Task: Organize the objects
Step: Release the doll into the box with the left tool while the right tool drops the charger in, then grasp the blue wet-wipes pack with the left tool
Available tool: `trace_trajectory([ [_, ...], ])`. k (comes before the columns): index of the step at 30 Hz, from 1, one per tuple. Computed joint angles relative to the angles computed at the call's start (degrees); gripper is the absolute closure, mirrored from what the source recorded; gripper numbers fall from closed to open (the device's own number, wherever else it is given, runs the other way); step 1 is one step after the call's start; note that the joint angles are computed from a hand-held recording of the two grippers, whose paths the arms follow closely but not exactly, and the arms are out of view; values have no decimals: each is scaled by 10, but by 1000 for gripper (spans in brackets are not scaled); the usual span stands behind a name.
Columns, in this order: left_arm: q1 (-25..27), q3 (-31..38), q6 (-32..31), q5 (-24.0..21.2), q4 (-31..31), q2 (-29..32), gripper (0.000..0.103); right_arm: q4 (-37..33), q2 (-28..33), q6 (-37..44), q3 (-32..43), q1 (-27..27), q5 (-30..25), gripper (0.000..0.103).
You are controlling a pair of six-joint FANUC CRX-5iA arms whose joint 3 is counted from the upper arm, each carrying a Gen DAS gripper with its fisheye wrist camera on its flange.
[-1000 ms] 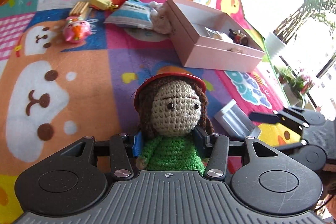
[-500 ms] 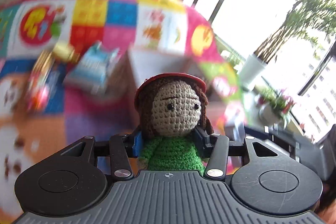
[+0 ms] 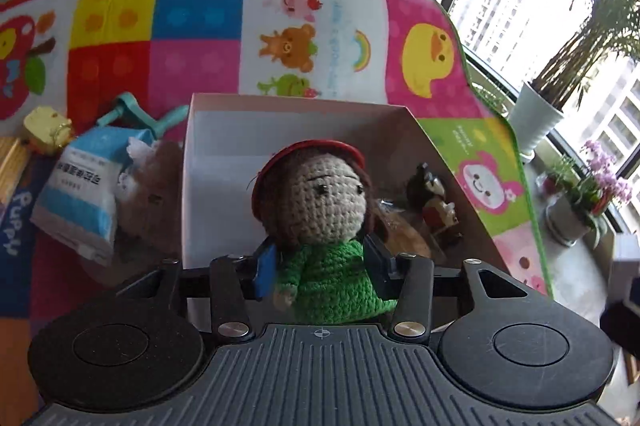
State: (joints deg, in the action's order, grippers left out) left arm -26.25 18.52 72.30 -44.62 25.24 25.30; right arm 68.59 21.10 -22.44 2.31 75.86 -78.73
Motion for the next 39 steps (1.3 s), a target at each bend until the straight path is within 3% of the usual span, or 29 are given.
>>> trace_trajectory([
  [3,18,-42,-44,-3,82,-25,53,-2,-4,-9,-5,-18,25,56],
  [7,27,-128,-142,71,156,-90,53,5,1,-16,5,-49,69,56],
  [12,56,-201,-167,118,177,-144,53,-40,15,-5,44,-104,157,56],
  [14,70,-234,-167,154,171,-165,53,-75,37,32,79,-118,161,55],
  [16,88,-248,-137,188,121,-178,53,-101,66,66,123,-120,132,51],
  [19,121,-238,-66,193,37,-175,53,-106,86,92,149,-113,114,41],
  [22,146,-239,-38,185,28,-165,53,-108,99,114,171,-102,100,39],
  [27,143,-277,-142,209,160,-154,53,-138,139,189,257,-101,87,32],
  [30,110,-266,-277,219,301,-123,53,-148,181,243,341,-106,72,32],
  [31,105,-242,-302,203,317,-105,53,-145,196,254,369,-107,64,32],
  [34,105,-121,-254,124,234,-34,53,-126,201,260,382,-103,82,30],
  [39,82,118,-98,-1,-63,73,51,-89,160,240,302,-85,96,25],
])
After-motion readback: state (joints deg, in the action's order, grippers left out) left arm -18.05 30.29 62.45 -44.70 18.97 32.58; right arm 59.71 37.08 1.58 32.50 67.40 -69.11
